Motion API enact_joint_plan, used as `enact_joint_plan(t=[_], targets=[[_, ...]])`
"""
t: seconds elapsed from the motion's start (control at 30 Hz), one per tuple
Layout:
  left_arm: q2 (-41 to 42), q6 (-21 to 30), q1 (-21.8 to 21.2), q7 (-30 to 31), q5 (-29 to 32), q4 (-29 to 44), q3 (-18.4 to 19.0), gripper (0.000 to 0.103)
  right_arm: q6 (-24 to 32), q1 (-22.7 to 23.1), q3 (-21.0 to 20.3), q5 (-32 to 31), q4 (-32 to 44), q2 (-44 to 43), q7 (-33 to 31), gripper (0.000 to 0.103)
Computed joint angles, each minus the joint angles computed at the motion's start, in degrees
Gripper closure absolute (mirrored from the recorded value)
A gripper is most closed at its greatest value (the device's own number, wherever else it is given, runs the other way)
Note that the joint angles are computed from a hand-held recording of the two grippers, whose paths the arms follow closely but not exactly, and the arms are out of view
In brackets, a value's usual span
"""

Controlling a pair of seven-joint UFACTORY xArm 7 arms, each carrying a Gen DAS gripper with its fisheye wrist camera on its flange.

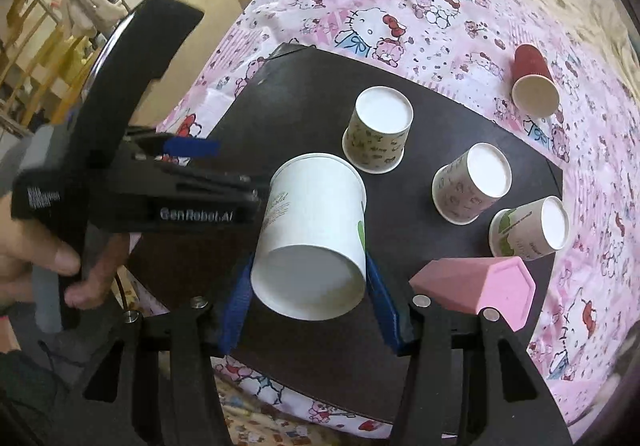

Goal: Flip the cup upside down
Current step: 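Turn the Green World cup over with the right gripper and set it upside down on the board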

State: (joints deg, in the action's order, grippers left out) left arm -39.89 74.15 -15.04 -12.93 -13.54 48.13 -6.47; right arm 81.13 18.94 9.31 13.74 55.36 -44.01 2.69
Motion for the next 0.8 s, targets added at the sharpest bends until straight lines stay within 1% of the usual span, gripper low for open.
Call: enact_joint_plan(t=[0.07, 0.17, 0.33, 0.47, 0.53, 0.63, 0.73, 0.8], targets=[[-1.5, -1.0, 1.3, -1.4, 0.8, -0.2, 0.3, 0.028, 0.6, -0.5, 1.0, -2.6, 1.1, 1.4, -0.5, 0.046], [-2.7, -2.0, 3.0, -2.3, 2.4, 0.2, 1.0, 0.028, 4.6, -0.6, 1.4, -5.2, 3.8, 7.2, -2.6, 0.046], [-4.2, -3.0, 4.7, -3.6, 1.8, 0.1, 3.0, 0.028, 11.1, 0.1, 2.5, -9.1, 11.1, 17.9, -7.4, 0.046], [-4.7, -3.4, 5.9, -4.0, 1.7, 0.1, 4.1, 0.028, 16.3, 0.2, 2.1, -8.1, 16.8, 25.5, -8.3, 0.045], [-4.5, -3.2, 6.0, -3.7, 1.2, 0.3, 4.6, 0.028, 17.6, 0.4, 1.9, -7.3, 18.6, 28.2, -8.1, 0.045], [-4.8, -3.2, 6.2, -3.3, 1.1, 0.4, 4.7, 0.028, 18.5, 0.8, 2.4, -8.3, 20.6, 31.3, -7.7, 0.043], [-5.1, -3.4, 6.3, -3.1, 1.0, 0.3, 4.5, 0.028, 17.5, 1.0, 2.0, -7.5, 21.3, 32.5, -7.6, 0.043], [-5.0, -3.6, 6.4, -3.1, 1.1, 0.3, 4.4, 0.028, 16.8, 0.9, 1.7, -7.3, 21.3, 32.7, -7.1, 0.037]])
